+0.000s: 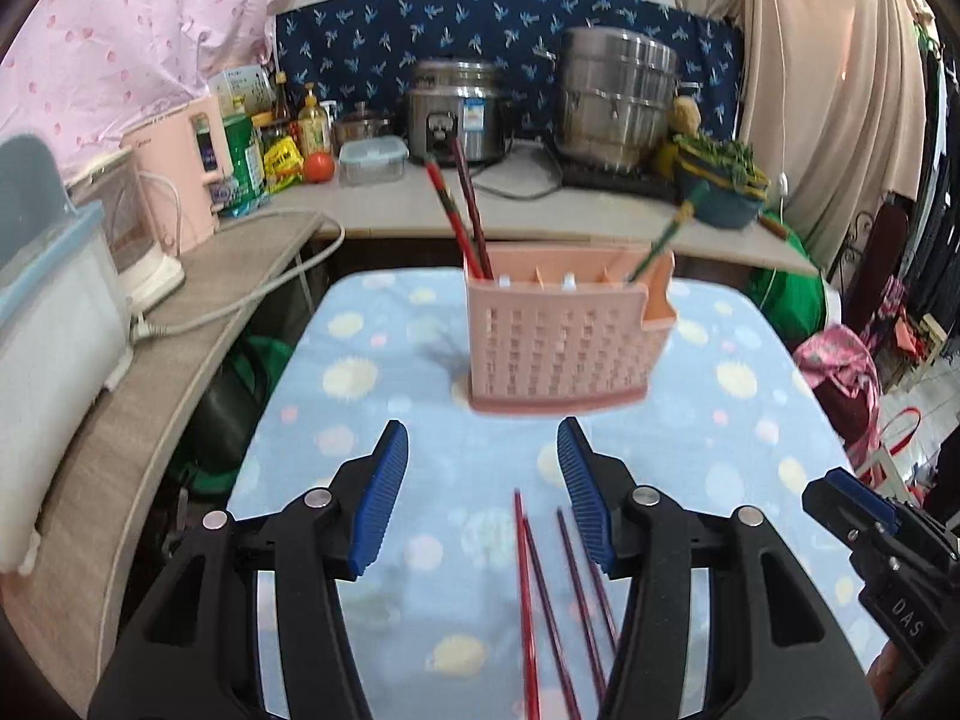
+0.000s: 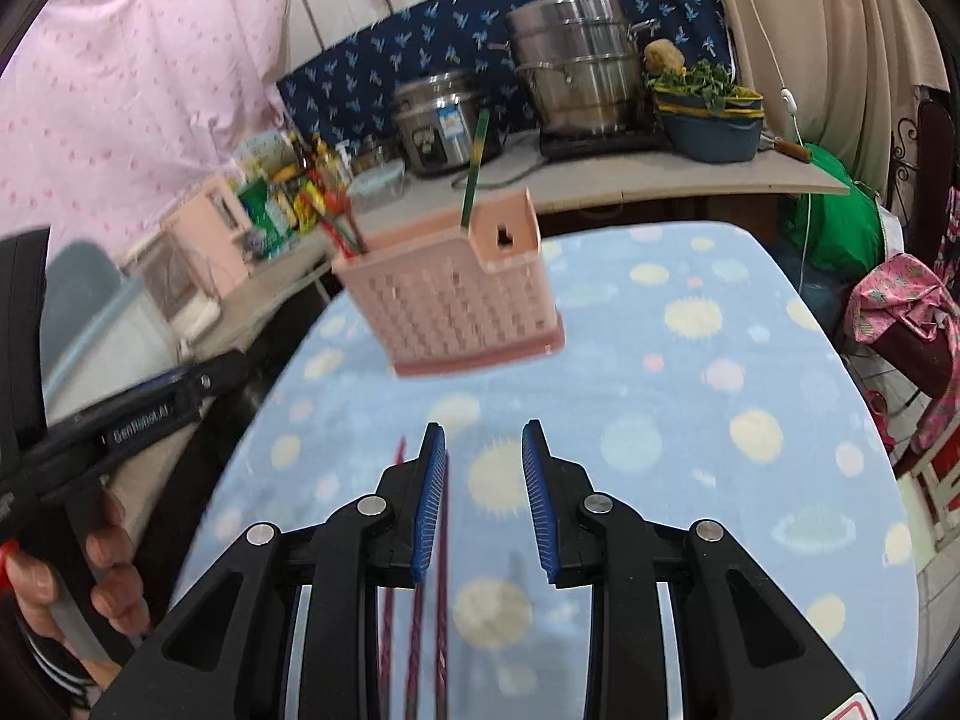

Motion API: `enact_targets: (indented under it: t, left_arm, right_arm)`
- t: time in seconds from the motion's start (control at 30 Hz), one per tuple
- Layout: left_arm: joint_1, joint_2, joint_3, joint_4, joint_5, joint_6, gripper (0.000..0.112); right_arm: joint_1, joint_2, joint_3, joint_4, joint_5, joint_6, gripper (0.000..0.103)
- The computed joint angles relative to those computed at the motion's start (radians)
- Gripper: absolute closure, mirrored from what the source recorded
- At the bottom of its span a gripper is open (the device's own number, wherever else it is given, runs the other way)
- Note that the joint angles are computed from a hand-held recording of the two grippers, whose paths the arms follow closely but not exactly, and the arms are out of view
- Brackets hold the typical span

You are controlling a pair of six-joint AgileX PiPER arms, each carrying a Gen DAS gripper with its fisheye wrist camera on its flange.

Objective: Organize utensils
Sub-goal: 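Close the right tool on a dark red chopstick while the left tool closes on a red chopstick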

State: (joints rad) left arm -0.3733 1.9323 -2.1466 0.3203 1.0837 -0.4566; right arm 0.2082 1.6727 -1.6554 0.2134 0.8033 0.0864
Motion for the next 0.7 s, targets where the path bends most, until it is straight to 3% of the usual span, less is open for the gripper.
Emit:
enact_targets:
  t: [0.13, 0.3, 0.5, 0.7]
  left_arm:
    - [-0.010, -0.115, 0.258, -0.006, -0.078, -0.052, 0.063]
    - [-0.026, -0.211, 0.485, 0.017, -0.148, -0.124, 0.063]
    - [-0.043, -0.293, 0.684, 0.026, -0.211, -0.175, 0.063]
    - [-0.064, -0.337, 0.822, 0.023, -0.261, -0.211, 0.053]
  right_arm:
    - [0.059, -0.086, 0.183, -0.086, -0.043, 0.025, 0.076]
    - [0.102, -0.146, 0.343, -0.080, -0.075, 0.013, 0.076]
    - [0.155, -0.167, 0.455, -0.099, -0.106, 0.029, 0.076]
    - [0.194, -0.169, 0.501, -0.119, -0.125, 0.050, 0.076]
